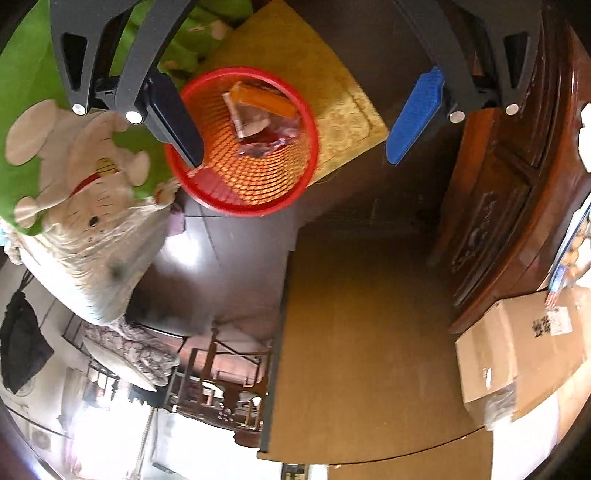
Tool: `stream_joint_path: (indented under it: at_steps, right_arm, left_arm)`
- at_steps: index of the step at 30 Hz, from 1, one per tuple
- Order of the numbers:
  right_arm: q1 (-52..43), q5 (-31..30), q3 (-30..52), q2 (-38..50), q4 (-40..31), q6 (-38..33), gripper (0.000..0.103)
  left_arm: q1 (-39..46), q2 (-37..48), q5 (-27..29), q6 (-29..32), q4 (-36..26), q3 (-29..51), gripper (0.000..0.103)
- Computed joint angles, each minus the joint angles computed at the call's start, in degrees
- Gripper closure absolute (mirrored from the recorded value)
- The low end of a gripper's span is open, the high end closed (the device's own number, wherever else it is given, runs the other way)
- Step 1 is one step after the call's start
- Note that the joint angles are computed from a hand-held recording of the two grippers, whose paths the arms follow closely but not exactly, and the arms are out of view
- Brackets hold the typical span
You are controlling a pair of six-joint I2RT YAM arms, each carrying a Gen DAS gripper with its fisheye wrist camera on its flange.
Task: Collect trash
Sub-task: 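Carry the striped box and yellow ball to the red wastebasket and release, then swing both open tools back over the bed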
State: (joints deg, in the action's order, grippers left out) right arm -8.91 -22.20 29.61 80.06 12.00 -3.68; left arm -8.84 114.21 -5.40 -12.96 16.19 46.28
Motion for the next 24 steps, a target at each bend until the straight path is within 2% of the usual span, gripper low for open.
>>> stream_joint_path:
  at_steps: [4,10,12,13,14,16,18,21,24]
  right_arm:
    - [10.99,3.14,5.58,7.40,-1.25,1.91,0.079]
    - [23.53,5.85,21.29,23.76,-7.78,2.87,0.076]
    - [26.75,8.09,26.40,28.88,-9.08,2.86,0.055]
    - [27.92,9.31,28.01,31.25,-8.63,2.44,0.034]
    - [28.61,10.38,28.28,32.49,-7.48,2.08,0.021]
    - [29.73,14.00,28.01,34.55,-6.23,0.86,0.021]
    - [29.11,11.64,27.45,34.20,-6.85,1.09,0.021]
    - [27.33,10.56,21.98,30.59,-0.87,1.96,0.017]
    - [24.31,7.40,19.04,28.89,1.97,4.73,0.016]
  left_arm:
    - [2.90,1.71,0.85,0.29,1.75,-0.96,0.006]
    - [6.89,4.84,0.32,0.55,3.67,-1.31,0.006]
    - [8.48,5.73,1.13,0.61,3.26,-1.04,0.006]
    - [8.96,5.94,1.33,0.72,3.25,-1.02,0.006]
    - [9.41,6.12,1.46,0.88,3.39,-1.12,0.006]
    - [9.73,6.22,1.10,1.36,4.09,-1.63,0.006]
    - [9.76,6.28,0.01,2.16,4.73,-1.93,0.006]
    - [8.83,5.77,-1.14,2.53,4.92,-2.28,0.006]
    - [7.56,4.54,-1.16,2.74,4.57,-2.66,0.006]
